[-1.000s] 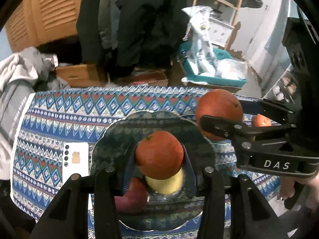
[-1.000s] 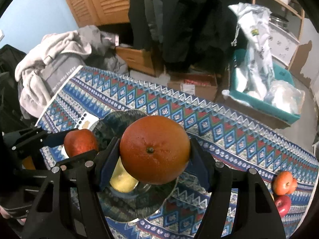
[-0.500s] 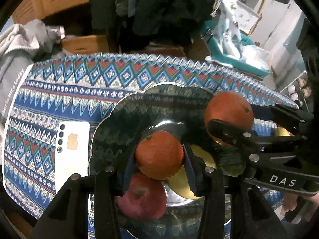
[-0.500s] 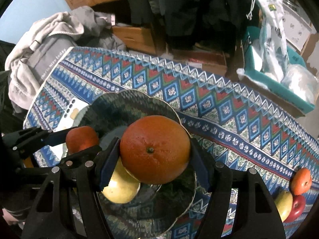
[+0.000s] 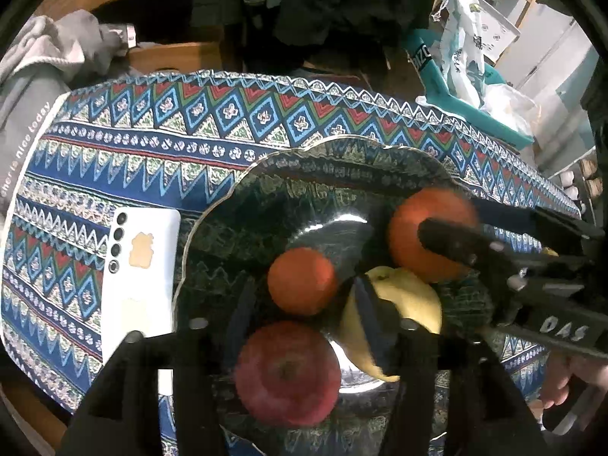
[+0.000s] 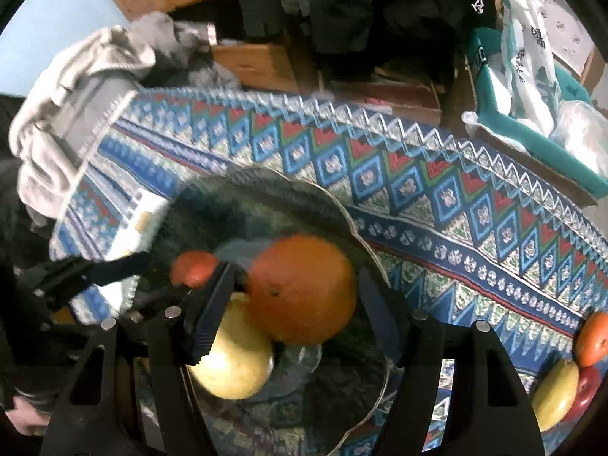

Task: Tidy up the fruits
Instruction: 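Release the tangerine with the left tool while the right tool releases the orange into the plate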

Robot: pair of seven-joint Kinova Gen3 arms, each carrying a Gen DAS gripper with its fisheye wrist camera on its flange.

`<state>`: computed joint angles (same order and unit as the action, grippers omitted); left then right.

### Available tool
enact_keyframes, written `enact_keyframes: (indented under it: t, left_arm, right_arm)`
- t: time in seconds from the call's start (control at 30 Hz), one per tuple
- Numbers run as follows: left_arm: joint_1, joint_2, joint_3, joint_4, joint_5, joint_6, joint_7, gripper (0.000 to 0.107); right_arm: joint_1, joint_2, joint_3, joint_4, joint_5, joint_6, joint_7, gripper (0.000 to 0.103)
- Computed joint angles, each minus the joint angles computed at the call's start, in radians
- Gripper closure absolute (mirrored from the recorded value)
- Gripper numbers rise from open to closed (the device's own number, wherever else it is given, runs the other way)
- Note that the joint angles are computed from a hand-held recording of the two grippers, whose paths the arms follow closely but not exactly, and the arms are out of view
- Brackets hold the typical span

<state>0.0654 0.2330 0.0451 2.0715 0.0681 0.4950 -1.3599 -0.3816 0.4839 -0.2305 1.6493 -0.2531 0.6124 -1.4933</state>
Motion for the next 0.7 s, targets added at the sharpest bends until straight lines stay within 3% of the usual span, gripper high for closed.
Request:
enact_keyframes:
  t: [0.37,0.7]
  left_arm:
    - [0.029,-0.040,0.001,0.001,-0.045,0.017,0.036,0.043]
    - [0.070,-0.104,0.012,0.000,-0.098,0.032,0.079,0.037]
  right_arm:
    - [0.010,-0.059,0.004,0.025,-0.014,-0.017,0.004,0.032]
    - [-0.021,-0.153,0.050,0.066,0.079,-0.014,-0.059,0.032]
